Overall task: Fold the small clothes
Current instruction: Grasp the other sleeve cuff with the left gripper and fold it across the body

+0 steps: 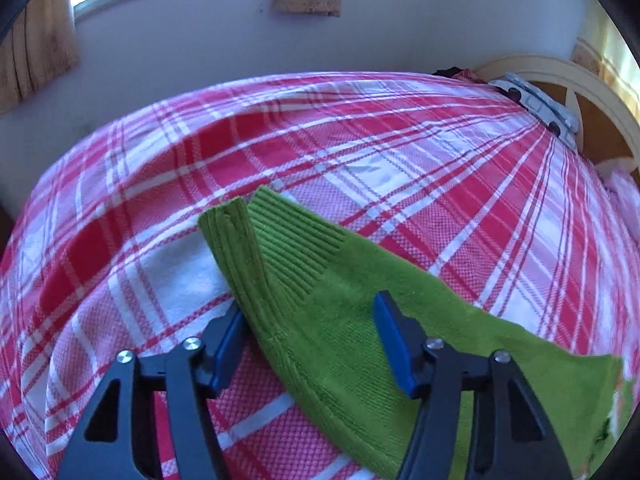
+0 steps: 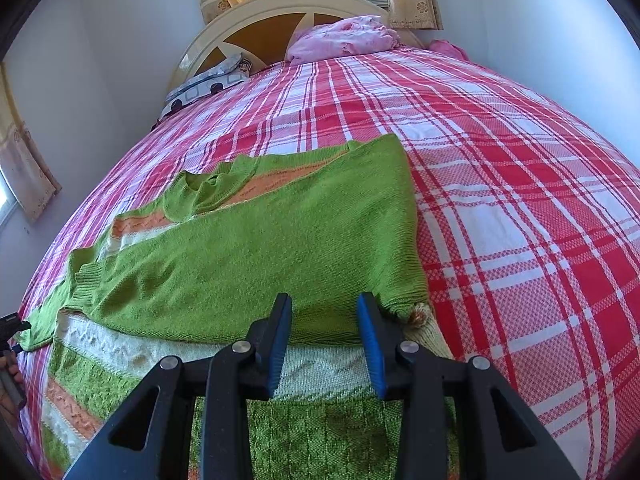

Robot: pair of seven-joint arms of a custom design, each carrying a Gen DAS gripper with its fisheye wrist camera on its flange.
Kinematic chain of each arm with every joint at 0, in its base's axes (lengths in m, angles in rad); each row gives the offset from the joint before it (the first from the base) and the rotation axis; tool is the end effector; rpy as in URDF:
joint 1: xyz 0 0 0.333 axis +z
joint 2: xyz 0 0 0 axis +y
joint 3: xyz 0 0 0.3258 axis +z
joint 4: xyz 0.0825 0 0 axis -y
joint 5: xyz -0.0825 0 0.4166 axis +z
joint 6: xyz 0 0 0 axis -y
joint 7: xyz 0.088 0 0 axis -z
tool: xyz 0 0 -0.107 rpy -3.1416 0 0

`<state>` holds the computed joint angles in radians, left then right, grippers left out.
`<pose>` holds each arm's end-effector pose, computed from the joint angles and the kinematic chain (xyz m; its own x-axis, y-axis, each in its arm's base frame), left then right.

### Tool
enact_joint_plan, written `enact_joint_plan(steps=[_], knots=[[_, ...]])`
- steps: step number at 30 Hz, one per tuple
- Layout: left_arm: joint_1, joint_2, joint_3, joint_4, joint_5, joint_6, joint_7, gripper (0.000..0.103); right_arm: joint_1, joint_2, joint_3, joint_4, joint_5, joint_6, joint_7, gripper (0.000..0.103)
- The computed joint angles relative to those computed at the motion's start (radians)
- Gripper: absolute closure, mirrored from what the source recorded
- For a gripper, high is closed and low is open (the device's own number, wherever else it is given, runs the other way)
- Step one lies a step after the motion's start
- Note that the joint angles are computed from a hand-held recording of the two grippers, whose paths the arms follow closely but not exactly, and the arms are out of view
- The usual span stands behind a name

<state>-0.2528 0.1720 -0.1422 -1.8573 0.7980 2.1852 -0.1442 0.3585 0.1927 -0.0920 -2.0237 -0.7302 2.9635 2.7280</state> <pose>0.6166 -0.2241 0.4478 0.7575 -0.6450 0.1006 -0.4609 -0.6375 -0.6174 0.6169 0.2179 0.4194 -0.1191 -0.9706 -0.2090 -0.6873 0.2325 -0.6881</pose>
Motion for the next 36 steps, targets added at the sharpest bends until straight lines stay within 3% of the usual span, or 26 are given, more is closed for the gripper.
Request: enact_joint_plan(steps=[2, 5, 9, 10, 16, 24, 29, 33, 36], knots=[[-0.003, 0.006, 0.001, 0.005, 0.014, -0.007, 0.000, 0.040, 0.002, 0.001, 0.000, 0.002, -0.002, -0.005, -0.001, 0.067], [0.000, 0.004, 0.004, 0.001, 0.023, 0.014, -0.003, 0.050, 0.004, 0.003, 0.001, 0.007, -0.006, -0.014, -0.002, 0.066], [0.000, 0.012, 0.006, 0.008, 0.039, 0.035, 0.014, 0.085, 0.004, 0.004, 0.002, 0.011, -0.012, -0.022, -0.005, 0.065], [0.000, 0.015, 0.006, 0.012, 0.041, 0.036, 0.020, 0.088, 0.004, 0.004, 0.003, 0.012, -0.013, -0.025, -0.005, 0.065], [-0.027, 0.021, 0.004, 0.044, 0.074, -0.007, 0.008, 0.092, 0.003, 0.004, 0.005, 0.012, -0.019, -0.027, -0.001, 0.064], [-0.130, 0.078, -0.022, 0.204, 0.281, -0.049, 0.051, 0.092, 0.002, 0.004, 0.006, 0.011, -0.021, -0.025, 0.002, 0.064], [-0.237, 0.201, -0.026, 0.395, 0.375, -0.009, 0.177, 0.092, 0.002, 0.003, 0.006, 0.011, -0.022, -0.026, 0.002, 0.064], [-0.308, 0.332, -0.017, 0.571, 0.358, 0.059, 0.308, 0.092, 0.000, 0.002, 0.006, 0.010, -0.021, -0.024, 0.002, 0.064], [-0.362, 0.467, -0.016, 0.754, 0.312, 0.066, 0.438, 0.092, -0.001, 0.002, 0.006, 0.008, -0.021, -0.019, 0.003, 0.064]])
